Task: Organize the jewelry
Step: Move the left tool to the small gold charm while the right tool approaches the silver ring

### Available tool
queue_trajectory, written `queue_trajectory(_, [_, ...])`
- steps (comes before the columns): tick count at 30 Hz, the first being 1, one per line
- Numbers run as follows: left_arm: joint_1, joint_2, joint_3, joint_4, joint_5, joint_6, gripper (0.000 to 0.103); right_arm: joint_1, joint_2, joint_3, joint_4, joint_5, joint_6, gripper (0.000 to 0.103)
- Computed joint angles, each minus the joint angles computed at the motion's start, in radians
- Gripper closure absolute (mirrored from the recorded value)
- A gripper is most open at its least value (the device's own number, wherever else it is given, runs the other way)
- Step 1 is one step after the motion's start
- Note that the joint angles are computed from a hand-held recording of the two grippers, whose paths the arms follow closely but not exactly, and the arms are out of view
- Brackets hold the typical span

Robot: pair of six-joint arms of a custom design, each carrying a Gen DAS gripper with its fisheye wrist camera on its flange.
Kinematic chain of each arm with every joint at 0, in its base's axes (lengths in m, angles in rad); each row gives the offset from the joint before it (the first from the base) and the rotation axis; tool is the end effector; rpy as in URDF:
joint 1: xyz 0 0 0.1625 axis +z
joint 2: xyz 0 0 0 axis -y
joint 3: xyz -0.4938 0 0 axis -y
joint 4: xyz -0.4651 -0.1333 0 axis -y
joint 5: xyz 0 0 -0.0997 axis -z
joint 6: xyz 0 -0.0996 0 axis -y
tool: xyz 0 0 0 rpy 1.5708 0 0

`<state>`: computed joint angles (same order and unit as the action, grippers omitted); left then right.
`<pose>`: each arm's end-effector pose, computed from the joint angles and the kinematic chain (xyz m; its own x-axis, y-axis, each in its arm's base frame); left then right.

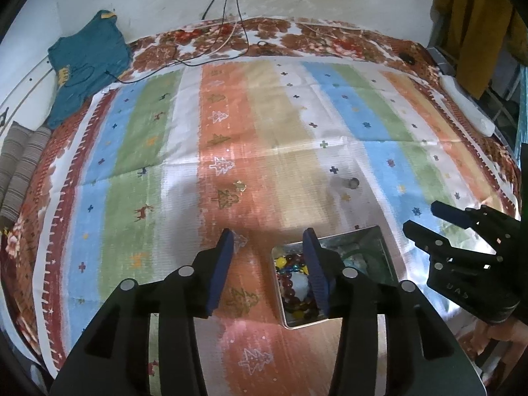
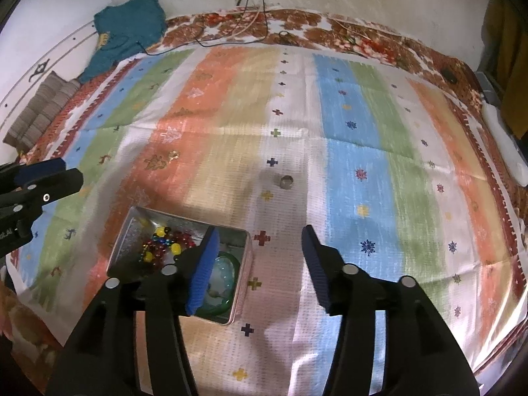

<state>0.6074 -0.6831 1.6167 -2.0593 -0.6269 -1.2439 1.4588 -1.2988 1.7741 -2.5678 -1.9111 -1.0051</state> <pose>-0.4728 -0.5892 0.0047 -0.7175 -0.2693 -0.6425 0.1920 0.8101 -0.5540 0.0235 -0.6864 0.3936 -0.5739 -0.5823 0.5758 -0.7232 0.6903 -0.0228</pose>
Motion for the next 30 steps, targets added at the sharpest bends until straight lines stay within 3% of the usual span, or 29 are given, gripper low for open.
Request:
queue_trajectory(8, [0.023, 0.009, -0.029, 0.042, -0.007, -0.012, 0.048, 0.01, 0.041, -0.028, -0.009, -0.036, 0.01, 0.041])
queue_trajectory(30, [0.113, 0.044, -0.121, 0.196, -0.039, -0.037, 0.046, 0.032, 0.145, -0.115, 0.026, -0.106, 0.064, 0.039])
